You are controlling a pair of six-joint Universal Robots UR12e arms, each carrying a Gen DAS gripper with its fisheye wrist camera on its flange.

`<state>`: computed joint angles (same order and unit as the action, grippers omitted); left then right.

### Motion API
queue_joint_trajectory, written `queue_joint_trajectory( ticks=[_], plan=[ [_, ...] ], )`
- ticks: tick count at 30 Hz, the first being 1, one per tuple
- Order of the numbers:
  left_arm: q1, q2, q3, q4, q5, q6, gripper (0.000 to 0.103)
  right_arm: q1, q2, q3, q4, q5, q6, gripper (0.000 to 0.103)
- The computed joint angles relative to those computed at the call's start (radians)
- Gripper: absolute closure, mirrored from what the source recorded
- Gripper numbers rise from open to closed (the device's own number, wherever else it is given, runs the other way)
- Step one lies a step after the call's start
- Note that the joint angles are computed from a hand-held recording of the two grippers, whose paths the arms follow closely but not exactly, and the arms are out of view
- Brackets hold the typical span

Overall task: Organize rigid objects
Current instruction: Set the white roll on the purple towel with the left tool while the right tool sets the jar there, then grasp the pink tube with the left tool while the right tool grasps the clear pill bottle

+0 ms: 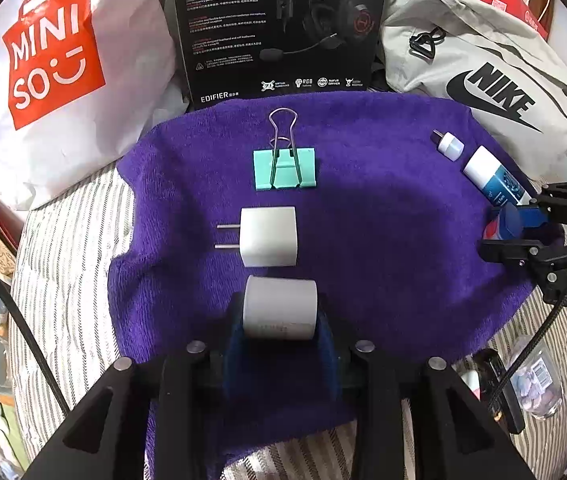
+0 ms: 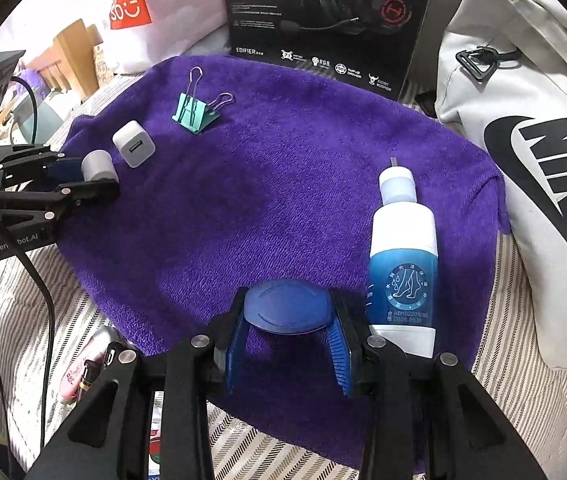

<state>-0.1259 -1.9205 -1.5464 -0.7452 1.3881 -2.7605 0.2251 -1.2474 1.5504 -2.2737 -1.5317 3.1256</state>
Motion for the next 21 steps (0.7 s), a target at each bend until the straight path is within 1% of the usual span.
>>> queue_joint_trajectory(
  ticks=[2,6,7,10,11,14,17,21],
  plan=[
    [0.004,0.003,-0.003,-0.005,-0.015,0.002,0.061,0.000,0.001,-0.004,0.008,0.001,-0.009,0.065],
    [0.004,0.003,0.003,-0.026,-0.005,-0.017,0.058,-0.001,0.006,-0.016,0.033,0.009,-0.009,0.063],
    [0.003,0.003,0.005,-0.029,0.003,-0.021,0.057,-0.002,0.006,-0.019,0.042,0.012,-0.006,0.061],
    [0.003,0.010,0.002,-0.034,0.019,-0.037,0.054,-0.006,0.003,-0.023,0.059,0.010,0.007,0.049],
    [0.003,0.015,-0.002,-0.030,0.025,-0.043,0.052,-0.007,0.000,-0.021,0.058,0.006,0.013,0.047],
    [0.003,0.044,-0.030,0.004,0.037,-0.054,0.048,-0.013,-0.016,-0.010,0.055,0.015,0.028,0.046],
    [0.005,0.076,-0.063,0.038,0.033,-0.044,0.047,-0.016,-0.036,0.005,0.046,0.016,0.042,0.044],
    [0.008,0.132,-0.124,0.077,0.016,-0.026,0.045,-0.018,-0.071,0.038,0.017,0.021,0.074,0.044]
  ],
)
